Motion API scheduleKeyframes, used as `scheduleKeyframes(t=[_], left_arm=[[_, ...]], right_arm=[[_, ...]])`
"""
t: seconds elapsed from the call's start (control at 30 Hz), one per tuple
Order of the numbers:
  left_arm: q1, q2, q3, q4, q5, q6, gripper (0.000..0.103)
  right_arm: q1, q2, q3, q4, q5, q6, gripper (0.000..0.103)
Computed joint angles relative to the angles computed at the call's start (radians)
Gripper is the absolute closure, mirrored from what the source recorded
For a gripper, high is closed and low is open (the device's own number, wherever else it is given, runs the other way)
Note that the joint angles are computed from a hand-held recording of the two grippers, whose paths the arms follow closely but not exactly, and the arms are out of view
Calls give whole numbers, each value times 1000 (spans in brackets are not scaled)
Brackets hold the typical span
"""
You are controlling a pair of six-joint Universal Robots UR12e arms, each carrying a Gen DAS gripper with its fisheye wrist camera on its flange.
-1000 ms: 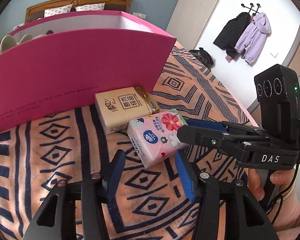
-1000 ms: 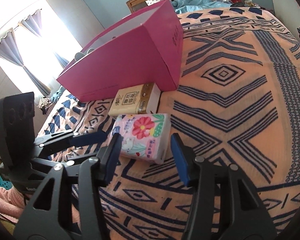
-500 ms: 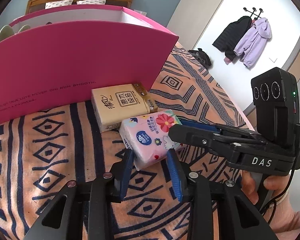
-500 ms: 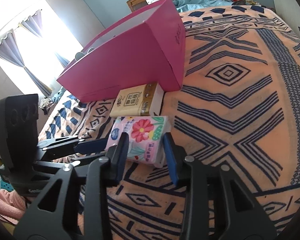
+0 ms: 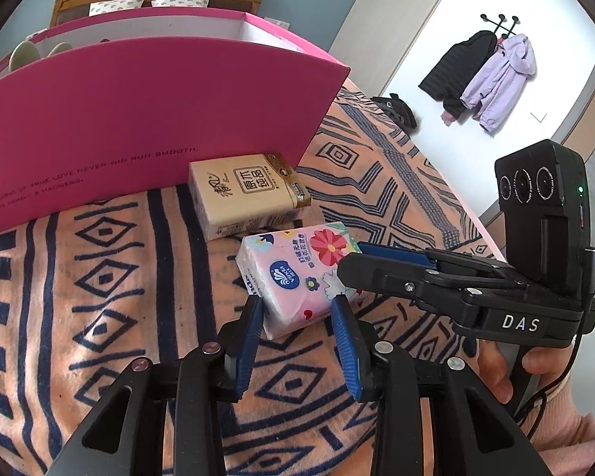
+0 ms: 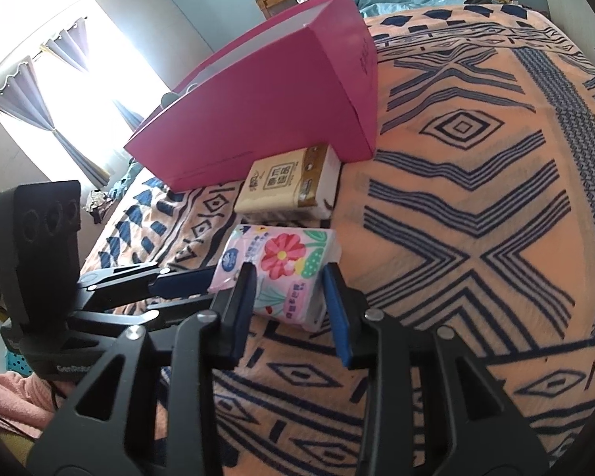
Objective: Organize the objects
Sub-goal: 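Close the right gripper on the floral tissue pack and lift it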
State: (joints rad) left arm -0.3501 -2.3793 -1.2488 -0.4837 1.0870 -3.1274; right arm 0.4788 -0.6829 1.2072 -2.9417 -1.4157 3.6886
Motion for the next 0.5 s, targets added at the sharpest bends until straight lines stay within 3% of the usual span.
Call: scheduleKeyframes(t=[0.5], left_arm=[[3, 25, -45, 50, 9, -14, 68]], right_arm=[[14, -2, 4, -19, -11, -1, 65]])
